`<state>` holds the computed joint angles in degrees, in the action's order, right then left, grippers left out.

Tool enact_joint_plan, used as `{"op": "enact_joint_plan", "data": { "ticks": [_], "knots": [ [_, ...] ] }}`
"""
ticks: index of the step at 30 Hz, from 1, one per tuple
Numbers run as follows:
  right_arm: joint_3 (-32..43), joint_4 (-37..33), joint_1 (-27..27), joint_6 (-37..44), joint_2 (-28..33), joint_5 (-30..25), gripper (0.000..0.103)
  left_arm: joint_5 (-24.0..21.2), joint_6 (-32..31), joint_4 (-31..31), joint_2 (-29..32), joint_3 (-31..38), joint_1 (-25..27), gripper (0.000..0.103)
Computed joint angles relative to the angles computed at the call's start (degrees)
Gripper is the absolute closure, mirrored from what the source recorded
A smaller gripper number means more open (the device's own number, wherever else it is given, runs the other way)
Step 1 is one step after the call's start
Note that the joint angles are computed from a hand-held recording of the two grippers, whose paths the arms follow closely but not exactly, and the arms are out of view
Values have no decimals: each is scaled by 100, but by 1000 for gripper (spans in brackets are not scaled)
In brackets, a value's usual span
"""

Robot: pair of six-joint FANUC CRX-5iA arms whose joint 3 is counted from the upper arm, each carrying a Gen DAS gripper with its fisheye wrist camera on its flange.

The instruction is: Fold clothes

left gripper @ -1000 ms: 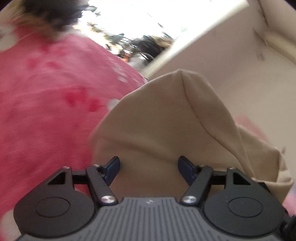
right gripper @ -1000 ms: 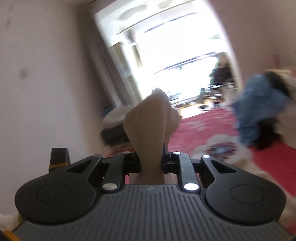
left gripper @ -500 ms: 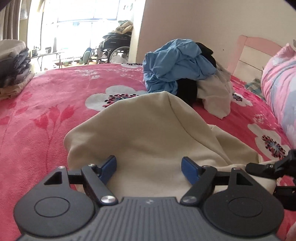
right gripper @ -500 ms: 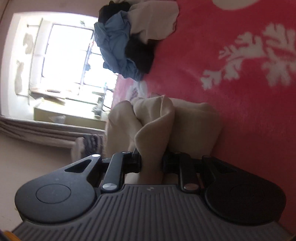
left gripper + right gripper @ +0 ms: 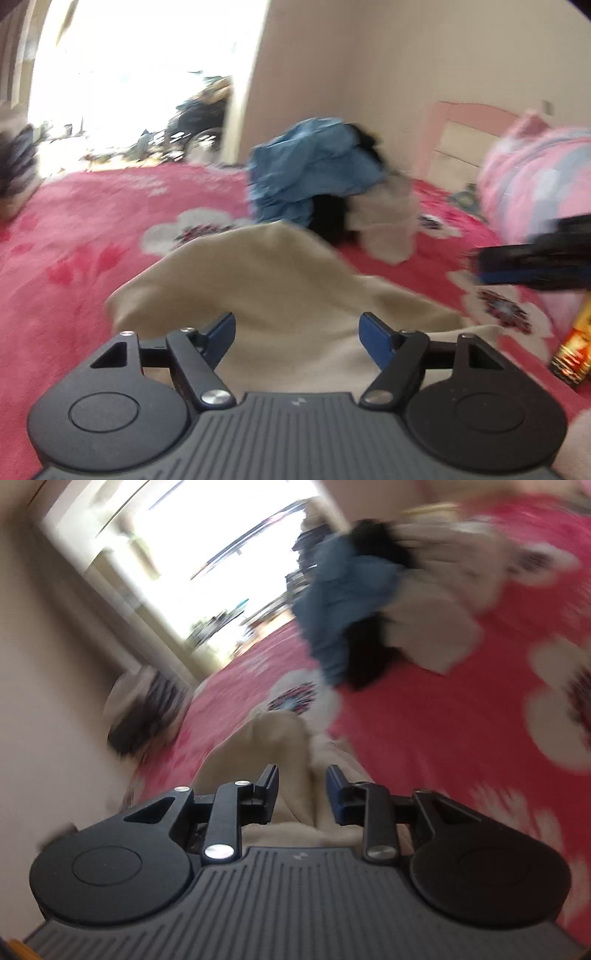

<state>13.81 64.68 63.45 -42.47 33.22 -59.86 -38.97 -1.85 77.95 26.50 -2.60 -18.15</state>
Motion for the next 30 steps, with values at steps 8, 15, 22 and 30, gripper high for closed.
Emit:
{"op": "enact_joint_plan", "data": {
  "ticks": [8, 15, 22, 30],
  "knots": [
    [1167, -2637, 116, 2876, 398, 211, 85, -324, -251, -377, -93, -349, 31, 42],
    [397, -2821, -326, 2301, -122, 1340, 82, -368, -270, -300, -50, -347, 37, 42],
    [-180, -2804, -780, 1521, -159, 2794, 79, -276, -385, -165, -80, -445, 10, 42],
    [175, -1441, -494, 1664, 1, 1847, 98, -691, -197, -176, -60, -199, 114, 42]
  ]
}}
